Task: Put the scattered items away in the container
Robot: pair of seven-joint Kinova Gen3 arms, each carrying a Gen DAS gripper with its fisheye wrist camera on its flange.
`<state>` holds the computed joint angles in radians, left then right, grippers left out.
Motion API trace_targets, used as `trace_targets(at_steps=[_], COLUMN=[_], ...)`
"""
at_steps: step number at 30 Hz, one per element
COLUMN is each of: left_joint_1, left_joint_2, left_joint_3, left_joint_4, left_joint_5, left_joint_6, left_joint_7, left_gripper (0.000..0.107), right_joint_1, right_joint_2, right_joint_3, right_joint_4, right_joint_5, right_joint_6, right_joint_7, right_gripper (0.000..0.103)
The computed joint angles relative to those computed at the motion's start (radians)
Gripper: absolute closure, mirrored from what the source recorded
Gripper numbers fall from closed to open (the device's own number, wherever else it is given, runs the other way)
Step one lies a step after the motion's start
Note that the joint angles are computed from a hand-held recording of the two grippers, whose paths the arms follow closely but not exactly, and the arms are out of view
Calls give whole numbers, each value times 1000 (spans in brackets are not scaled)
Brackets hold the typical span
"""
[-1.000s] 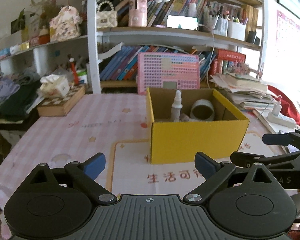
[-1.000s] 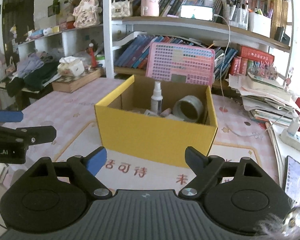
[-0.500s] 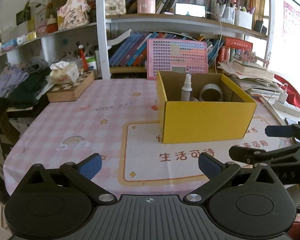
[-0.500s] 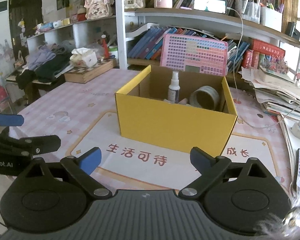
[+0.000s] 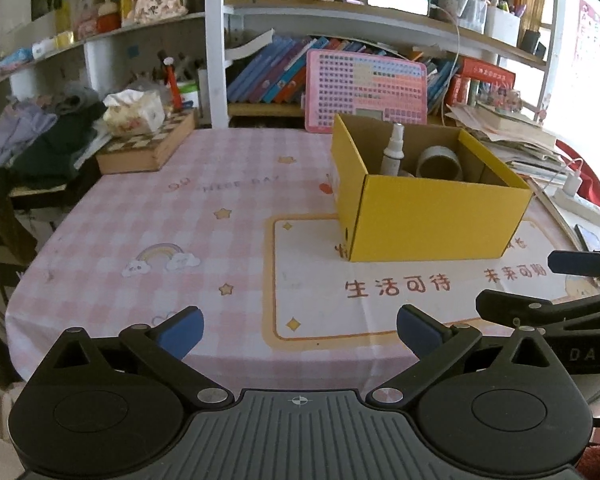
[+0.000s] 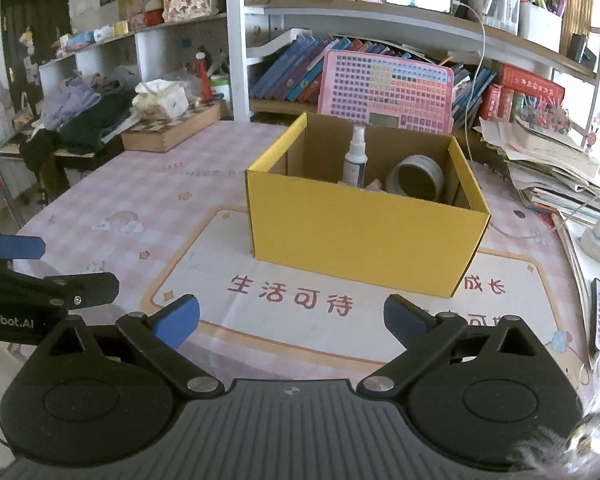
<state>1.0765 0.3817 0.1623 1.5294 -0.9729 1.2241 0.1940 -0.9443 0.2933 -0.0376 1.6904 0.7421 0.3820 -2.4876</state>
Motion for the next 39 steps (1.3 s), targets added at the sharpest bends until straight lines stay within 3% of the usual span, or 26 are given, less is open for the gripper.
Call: trace_targets(at_steps=[5, 17, 39], left_joint_1=[-21, -49, -56], left_joint_2=[-30, -50, -40], left_joint_3=[11, 24, 21], left_joint_4=[42, 73, 57], left_joint_5=[6, 18, 31], left_joint_6=[-50, -71, -86], left_joint_7=[-1, -10, -75], left_gripper=[4, 4, 4], right_joint_1=[-23, -34, -25], right_joint_2=[15, 41, 52], right_joint_3=[-2, -18, -18], right_joint_4=[-26, -66, -84], right_joint_5=[10, 7, -23], right_joint_6=[46, 97, 109], right_joint_7=[-26, -27, 2], right_gripper=[3, 3, 3])
